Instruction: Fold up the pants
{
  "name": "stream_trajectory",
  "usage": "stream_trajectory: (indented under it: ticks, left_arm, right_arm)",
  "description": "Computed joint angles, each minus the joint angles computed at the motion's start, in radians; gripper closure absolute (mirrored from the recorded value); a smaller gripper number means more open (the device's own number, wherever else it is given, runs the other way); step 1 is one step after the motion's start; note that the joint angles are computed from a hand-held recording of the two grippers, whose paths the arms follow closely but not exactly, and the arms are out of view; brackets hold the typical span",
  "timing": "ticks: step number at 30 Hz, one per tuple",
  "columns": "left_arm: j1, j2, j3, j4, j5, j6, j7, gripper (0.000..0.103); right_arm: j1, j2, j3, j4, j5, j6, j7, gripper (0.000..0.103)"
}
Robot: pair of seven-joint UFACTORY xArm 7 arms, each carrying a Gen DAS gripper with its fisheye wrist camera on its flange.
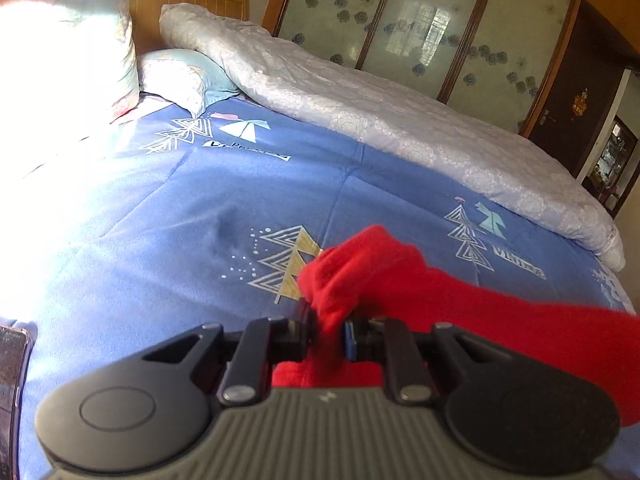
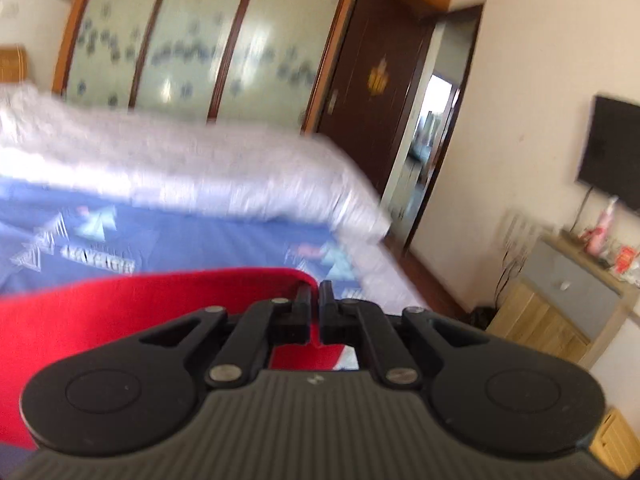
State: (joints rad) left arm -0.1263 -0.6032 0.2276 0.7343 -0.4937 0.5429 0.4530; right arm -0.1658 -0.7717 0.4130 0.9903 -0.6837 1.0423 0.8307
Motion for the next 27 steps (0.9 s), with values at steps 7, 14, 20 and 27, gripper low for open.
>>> stream_trajectory:
  ticks: [7, 14, 20, 27]
  left_arm:
    - [0.136, 0.187, -0.2, 0.023, 0.288, -0.065, -0.221, 0.062]
    - [0.132, -0.116, 0.005, -0.109, 0.22, 0.115, -0.022, 0.057]
    - [0.232, -0.29, 0.097, -0.161, 0.208, 0.382, -0.013, 0.048]
    - [0.311, -0.371, 0.173, -0.212, 0.132, 0.58, -0.044, 0.038]
  right_arm:
    - [-0.099, 0.393, 0.126, 0.159, -0.058, 0.174, 0.212, 0.072]
    - [0.271, 0.038, -0.077, -0.197, 0.308, -0.119, 0.291, 0.071]
    - [0.451, 0.045, -0.028, -0.313, 0.575, -0.506, 0.404, 0.071]
    - [0.369, 0.579, 0.102, -0.037, 0.46, -0.839, 0.517, 0.063]
